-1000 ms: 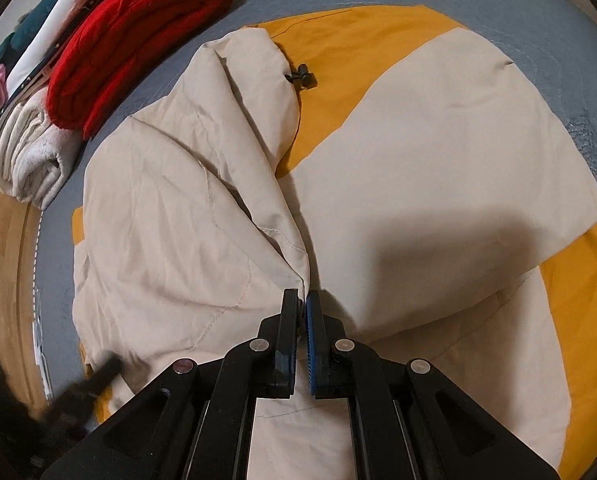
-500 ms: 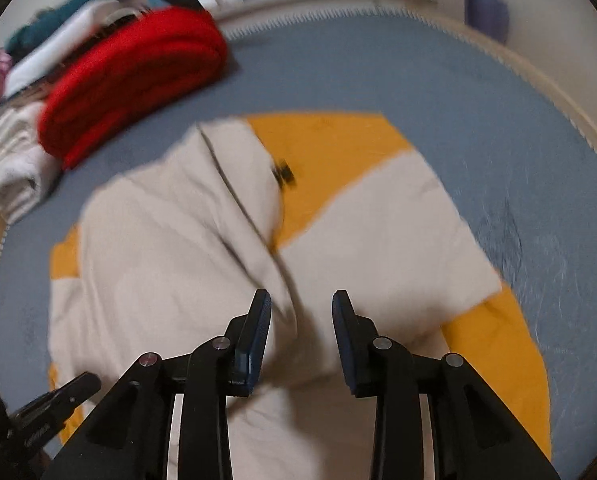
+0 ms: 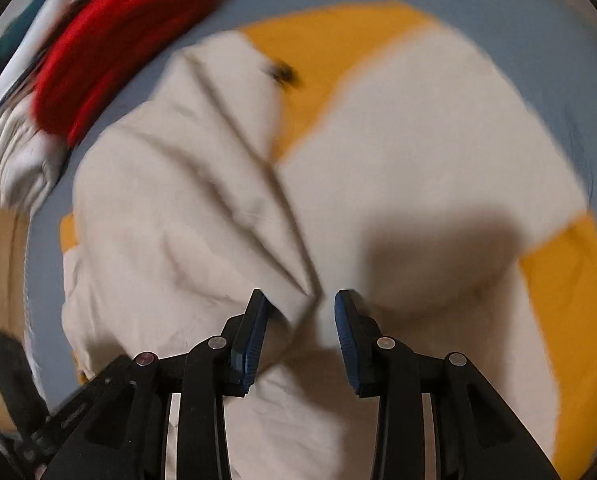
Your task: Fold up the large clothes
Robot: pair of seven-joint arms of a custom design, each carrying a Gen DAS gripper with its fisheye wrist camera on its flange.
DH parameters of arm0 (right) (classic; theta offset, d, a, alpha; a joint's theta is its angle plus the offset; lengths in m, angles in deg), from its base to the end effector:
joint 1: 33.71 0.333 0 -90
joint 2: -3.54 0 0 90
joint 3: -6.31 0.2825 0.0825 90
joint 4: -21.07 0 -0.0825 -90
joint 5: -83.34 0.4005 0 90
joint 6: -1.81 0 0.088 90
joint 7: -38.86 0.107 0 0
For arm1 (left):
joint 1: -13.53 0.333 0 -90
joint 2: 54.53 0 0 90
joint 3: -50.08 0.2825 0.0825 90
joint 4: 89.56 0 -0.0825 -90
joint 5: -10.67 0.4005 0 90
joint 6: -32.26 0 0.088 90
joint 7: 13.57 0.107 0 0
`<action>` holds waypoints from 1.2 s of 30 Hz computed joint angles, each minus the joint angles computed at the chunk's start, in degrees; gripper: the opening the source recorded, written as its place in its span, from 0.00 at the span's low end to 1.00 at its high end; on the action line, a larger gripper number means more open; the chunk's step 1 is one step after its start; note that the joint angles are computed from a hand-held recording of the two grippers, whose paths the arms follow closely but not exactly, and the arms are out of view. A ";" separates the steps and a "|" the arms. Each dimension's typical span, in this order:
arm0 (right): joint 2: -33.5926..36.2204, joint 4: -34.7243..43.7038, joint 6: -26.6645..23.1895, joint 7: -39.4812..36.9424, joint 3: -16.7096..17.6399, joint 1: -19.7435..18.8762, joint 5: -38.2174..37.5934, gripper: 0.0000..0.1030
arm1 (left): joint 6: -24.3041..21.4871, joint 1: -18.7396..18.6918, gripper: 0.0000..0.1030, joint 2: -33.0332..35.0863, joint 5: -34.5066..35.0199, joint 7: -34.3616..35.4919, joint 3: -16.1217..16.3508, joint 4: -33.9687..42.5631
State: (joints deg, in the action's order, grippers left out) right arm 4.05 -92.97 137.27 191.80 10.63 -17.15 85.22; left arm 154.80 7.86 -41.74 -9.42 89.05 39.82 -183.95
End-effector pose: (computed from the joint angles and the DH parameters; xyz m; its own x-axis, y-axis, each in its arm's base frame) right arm 0.5642 0.2156 0.4549 -0.6284 -0.7038 -0.3314 -0.7067 0.6945 -0.1350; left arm 0.6363 -0.1881 0.4761 -0.3619 -0.8804 0.3063 -0.9137 0.2699 -0.3037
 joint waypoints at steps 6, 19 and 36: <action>-1.80 2.76 1.20 4.31 1.01 1.37 -12.67 0.35 | -3.33 -1.05 0.07 -3.42 -7.57 12.11 -2.25 -3.43; 0.30 1.97 2.35 -3.18 0.56 1.15 -3.78 0.36 | -3.22 -0.27 0.10 -0.27 -5.01 5.37 -0.18 1.26; -11.24 2.18 -3.16 10.33 4.31 -1.10 -36.39 0.39 | 6.01 2.86 0.10 -12.70 -5.37 11.56 1.91 -9.04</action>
State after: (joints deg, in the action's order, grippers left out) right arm -7.18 -90.79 134.11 202.14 14.95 -18.25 48.83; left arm 160.81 10.73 -54.44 -14.79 100.61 41.73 -192.99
